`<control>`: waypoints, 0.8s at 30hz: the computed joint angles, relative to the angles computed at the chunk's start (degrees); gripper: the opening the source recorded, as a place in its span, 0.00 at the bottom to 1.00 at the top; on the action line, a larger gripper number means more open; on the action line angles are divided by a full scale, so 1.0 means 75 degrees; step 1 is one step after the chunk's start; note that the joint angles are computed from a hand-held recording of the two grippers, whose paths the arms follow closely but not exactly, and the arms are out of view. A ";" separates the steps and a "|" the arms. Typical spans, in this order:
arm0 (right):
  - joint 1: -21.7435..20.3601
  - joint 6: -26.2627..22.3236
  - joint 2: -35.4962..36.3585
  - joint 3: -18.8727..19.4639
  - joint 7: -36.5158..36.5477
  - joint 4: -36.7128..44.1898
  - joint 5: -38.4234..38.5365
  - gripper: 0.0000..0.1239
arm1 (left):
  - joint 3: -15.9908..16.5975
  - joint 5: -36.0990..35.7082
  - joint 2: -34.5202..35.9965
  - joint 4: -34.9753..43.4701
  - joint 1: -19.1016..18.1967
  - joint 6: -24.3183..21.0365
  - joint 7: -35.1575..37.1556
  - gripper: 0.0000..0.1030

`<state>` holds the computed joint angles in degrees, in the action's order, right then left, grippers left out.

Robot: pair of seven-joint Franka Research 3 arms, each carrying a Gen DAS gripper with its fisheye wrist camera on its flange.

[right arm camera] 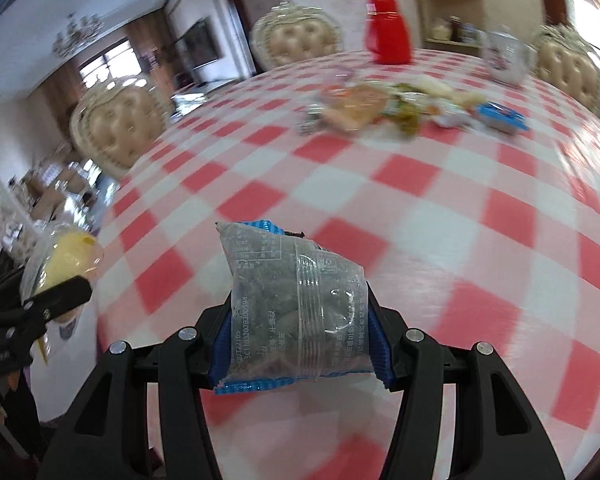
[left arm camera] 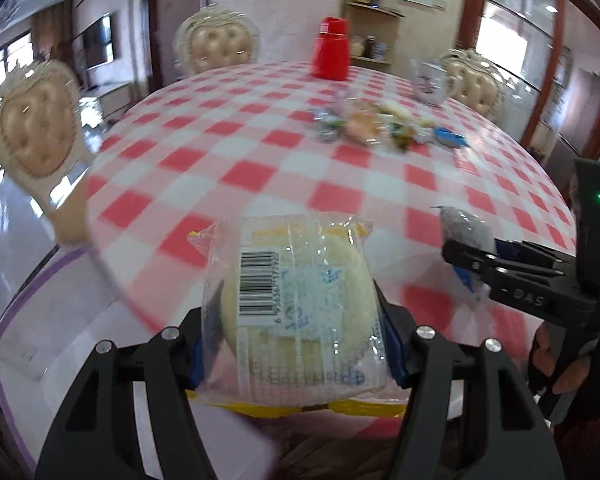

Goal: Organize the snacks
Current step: 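Carry both packages to the white box and open both grippers to drop them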

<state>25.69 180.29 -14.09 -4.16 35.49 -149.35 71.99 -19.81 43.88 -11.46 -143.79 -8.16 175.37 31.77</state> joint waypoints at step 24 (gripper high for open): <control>0.1317 -0.1367 0.1288 0.1678 0.1078 0.1231 -0.3270 0.45 | 0.0347 -0.0890 -0.1682 -0.1858 0.2317 -0.0739 0.0722 0.65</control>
<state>35.56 170.04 -4.43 8.42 43.57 -140.12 47.46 -17.20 37.20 -24.08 -157.73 9.22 169.83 37.18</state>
